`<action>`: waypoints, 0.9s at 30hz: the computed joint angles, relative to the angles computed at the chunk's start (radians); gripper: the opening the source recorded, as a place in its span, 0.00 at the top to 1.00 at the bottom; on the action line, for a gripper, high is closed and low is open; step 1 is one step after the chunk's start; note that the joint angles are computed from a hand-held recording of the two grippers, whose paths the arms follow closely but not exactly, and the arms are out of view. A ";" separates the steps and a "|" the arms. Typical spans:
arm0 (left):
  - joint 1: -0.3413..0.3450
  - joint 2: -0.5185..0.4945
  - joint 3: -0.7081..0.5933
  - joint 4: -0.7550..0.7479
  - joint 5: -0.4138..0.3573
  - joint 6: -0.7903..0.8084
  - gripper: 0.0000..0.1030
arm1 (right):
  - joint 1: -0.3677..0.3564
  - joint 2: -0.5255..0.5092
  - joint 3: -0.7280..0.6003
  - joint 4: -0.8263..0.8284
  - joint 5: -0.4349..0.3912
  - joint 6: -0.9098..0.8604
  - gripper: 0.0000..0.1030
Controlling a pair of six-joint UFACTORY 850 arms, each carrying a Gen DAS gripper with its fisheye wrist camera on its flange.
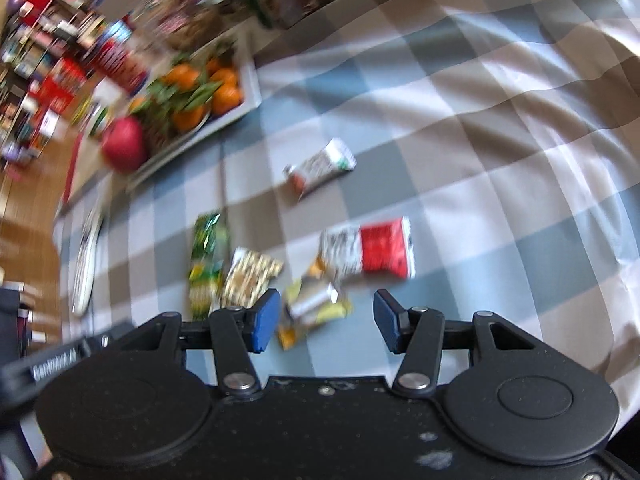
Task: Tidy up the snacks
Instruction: 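Grasp the white-and-red hawthorn packet with the right tool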
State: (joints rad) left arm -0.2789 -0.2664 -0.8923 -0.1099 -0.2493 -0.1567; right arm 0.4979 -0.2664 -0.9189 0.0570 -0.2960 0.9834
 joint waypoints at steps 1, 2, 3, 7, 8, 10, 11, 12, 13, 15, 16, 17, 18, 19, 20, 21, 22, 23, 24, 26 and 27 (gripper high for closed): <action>-0.001 -0.008 -0.007 0.006 -0.001 -0.005 0.50 | -0.008 -0.013 -0.011 -0.015 -0.003 0.021 0.47; 0.000 -0.016 -0.015 -0.001 -0.006 0.000 0.50 | -0.017 -0.029 -0.024 -0.028 -0.008 0.037 0.47; -0.001 -0.024 -0.023 -0.005 -0.013 0.003 0.50 | -0.024 -0.044 -0.036 -0.042 -0.012 0.053 0.47; -0.003 -0.036 -0.036 -0.047 -0.027 0.046 0.50 | -0.047 -0.083 -0.056 -0.053 -0.005 0.062 0.47; -0.005 -0.036 -0.037 -0.052 -0.030 0.052 0.50 | -0.052 -0.093 -0.058 -0.044 0.001 0.053 0.47; -0.008 -0.036 -0.036 -0.053 -0.031 0.060 0.50 | -0.060 -0.105 -0.055 -0.012 0.018 0.021 0.47; -0.009 -0.035 -0.035 -0.050 -0.029 0.057 0.50 | -0.061 -0.111 -0.055 -0.026 0.024 0.032 0.47; -0.011 -0.034 -0.034 -0.041 -0.028 0.047 0.50 | -0.061 -0.120 -0.058 -0.065 0.031 0.061 0.47; -0.012 -0.035 -0.034 -0.034 -0.028 0.041 0.50 | -0.058 -0.124 -0.057 -0.115 0.040 0.106 0.47; -0.016 -0.032 -0.034 -0.014 -0.027 0.031 0.50 | -0.056 -0.136 -0.061 -0.213 0.059 0.206 0.47; -0.018 -0.029 -0.032 0.006 -0.023 0.014 0.50 | -0.055 -0.142 -0.063 -0.258 0.072 0.254 0.46; -0.019 -0.025 -0.030 0.023 -0.017 -0.001 0.50 | -0.054 -0.149 -0.066 -0.298 0.082 0.294 0.46; -0.020 -0.021 -0.028 0.051 -0.013 -0.026 0.50 | -0.054 -0.156 -0.070 -0.340 0.094 0.335 0.46; -0.023 -0.018 -0.027 0.096 -0.009 -0.069 0.50 | -0.053 -0.167 -0.077 -0.385 0.106 0.376 0.46; -0.026 -0.017 -0.025 0.136 -0.006 -0.107 0.50 | -0.051 -0.177 -0.085 -0.415 0.113 0.403 0.46; -0.028 -0.015 -0.024 0.182 -0.004 -0.150 0.50 | -0.049 -0.187 -0.094 -0.437 0.119 0.421 0.46; -0.028 -0.015 -0.024 0.215 -0.003 -0.182 0.50 | -0.047 -0.198 -0.103 -0.453 0.129 0.432 0.46; -0.026 -0.014 -0.024 0.217 -0.003 -0.184 0.50 | -0.046 -0.207 -0.113 -0.461 0.134 0.439 0.46; -0.022 -0.014 -0.025 0.189 -0.003 -0.159 0.50 | -0.044 -0.215 -0.122 -0.486 0.139 0.465 0.46; -0.009 -0.016 -0.029 0.086 -0.012 -0.067 0.50 | -0.041 -0.230 -0.138 -0.566 0.155 0.547 0.47; -0.002 -0.017 -0.032 0.034 -0.017 -0.023 0.50 | -0.041 -0.234 -0.144 -0.582 0.159 0.562 0.47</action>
